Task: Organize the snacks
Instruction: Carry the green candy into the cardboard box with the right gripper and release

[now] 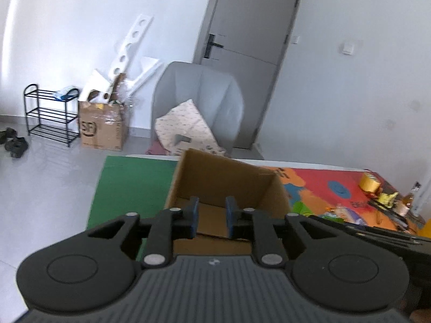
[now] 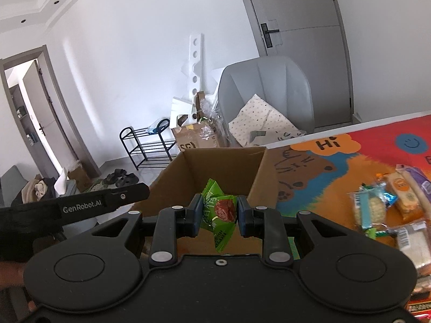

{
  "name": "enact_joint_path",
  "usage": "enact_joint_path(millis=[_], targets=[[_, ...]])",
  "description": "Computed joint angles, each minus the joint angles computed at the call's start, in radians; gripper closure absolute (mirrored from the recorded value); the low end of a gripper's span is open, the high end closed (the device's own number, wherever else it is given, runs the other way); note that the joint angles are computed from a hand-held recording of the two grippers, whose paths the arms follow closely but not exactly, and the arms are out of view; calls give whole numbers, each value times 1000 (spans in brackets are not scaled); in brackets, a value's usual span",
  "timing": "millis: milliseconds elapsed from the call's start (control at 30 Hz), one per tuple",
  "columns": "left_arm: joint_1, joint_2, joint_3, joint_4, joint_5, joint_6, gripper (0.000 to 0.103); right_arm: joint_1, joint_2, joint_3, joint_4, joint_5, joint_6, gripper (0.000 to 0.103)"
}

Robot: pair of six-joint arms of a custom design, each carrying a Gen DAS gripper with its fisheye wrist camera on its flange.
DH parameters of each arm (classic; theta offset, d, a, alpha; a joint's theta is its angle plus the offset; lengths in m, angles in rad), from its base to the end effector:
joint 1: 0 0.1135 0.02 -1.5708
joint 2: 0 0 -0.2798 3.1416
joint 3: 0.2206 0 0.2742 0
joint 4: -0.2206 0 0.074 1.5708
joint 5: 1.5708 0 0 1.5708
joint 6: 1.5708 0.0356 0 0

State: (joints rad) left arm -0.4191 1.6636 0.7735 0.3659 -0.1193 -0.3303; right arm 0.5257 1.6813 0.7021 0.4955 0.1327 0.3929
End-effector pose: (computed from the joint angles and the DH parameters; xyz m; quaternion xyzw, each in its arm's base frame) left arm 0.3266 -0.1408 0.1672 0.0086 0.8651 -0.1345 0.4831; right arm 0.3022 0.1699 0.1521 -0.0224 0.8544 0.1779 0.4877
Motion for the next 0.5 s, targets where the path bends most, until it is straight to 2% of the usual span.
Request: enact_joint_path(millis=[67,133,233,267,333,467,500], targets=[[8,-2,1,-11,23,-15,71,5,19,22,-4,2,2,78],[8,-18,-13,-12,13,-29,51,4,33,38,-6,-1,8,78],[-4,-47,-45,16,-21,-20,35,6,44,52,-4,-9,11,78],[-6,-59,-56,20,-27,-18,32,8,46,56,-4,-11,11,77],[-7,-78,-71,23,-40,-29,24,9,48,66,-17,-11,19,69],[-15,-92,-80,0,-76,-54,13,21,21,31,1,67,5,45],[-12,-95,-80,-9,-72,-56,11,21,14,20,7,71,10,42]])
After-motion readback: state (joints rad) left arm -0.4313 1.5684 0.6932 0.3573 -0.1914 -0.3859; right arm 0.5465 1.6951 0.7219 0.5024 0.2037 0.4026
